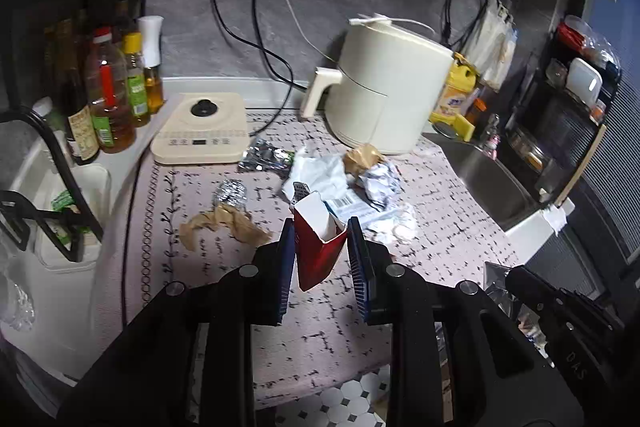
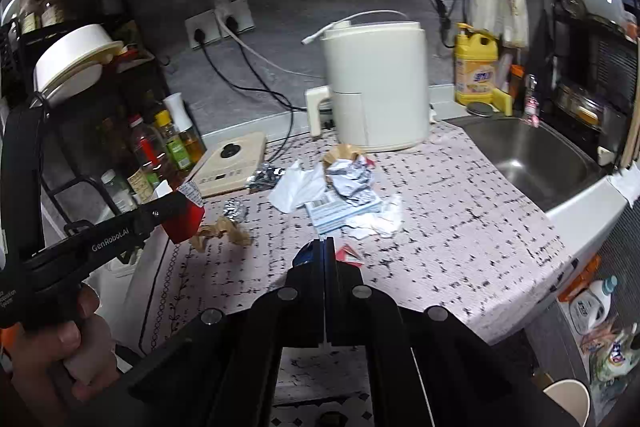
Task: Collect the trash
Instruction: 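Carry the red cup and foil wrapper down to the white floor bin with both tools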
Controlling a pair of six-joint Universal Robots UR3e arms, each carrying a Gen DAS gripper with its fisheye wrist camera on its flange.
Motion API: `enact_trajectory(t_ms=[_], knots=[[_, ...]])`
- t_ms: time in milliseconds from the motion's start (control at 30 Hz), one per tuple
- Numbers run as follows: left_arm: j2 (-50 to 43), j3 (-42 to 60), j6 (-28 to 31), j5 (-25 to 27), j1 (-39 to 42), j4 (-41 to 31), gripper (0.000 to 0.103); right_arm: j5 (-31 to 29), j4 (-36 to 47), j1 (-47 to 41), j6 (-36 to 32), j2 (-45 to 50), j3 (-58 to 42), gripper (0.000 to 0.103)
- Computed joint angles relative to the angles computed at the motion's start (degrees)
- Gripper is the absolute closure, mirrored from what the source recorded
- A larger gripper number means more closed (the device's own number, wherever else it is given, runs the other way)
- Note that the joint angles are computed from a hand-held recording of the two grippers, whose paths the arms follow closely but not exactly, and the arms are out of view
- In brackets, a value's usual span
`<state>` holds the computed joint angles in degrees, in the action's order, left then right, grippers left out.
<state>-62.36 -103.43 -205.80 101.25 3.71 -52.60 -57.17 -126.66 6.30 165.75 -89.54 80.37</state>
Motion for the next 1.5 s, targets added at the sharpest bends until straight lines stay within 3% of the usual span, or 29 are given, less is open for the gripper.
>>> enact_trajectory(t_ms=[433,867,1300,1500], knots=[[-14.13,5.68,2.55,-5.99,-6.05,6.82,0.077,-4.42,-1.77,-7.69,2.95,-4.51,5.08,0.102],[-38.48,27.11,5.05,-10.38,-20.87,8.8,0.077,-5.81,1.35,-27.82,1.48,-18.21,16.78,0.102],[-64.14,60.16,6.26,-12.59,-33.48,-2.06,0.077,-1.32,10.14,-54.73,-8.79,-29.15,26.78,0.102],[-81.52,87.21,6.39,-13.09,-36.95,-14.1,0.077,-3.33,3.7,-58.84,-9.64,-26.09,31.79,0.102]])
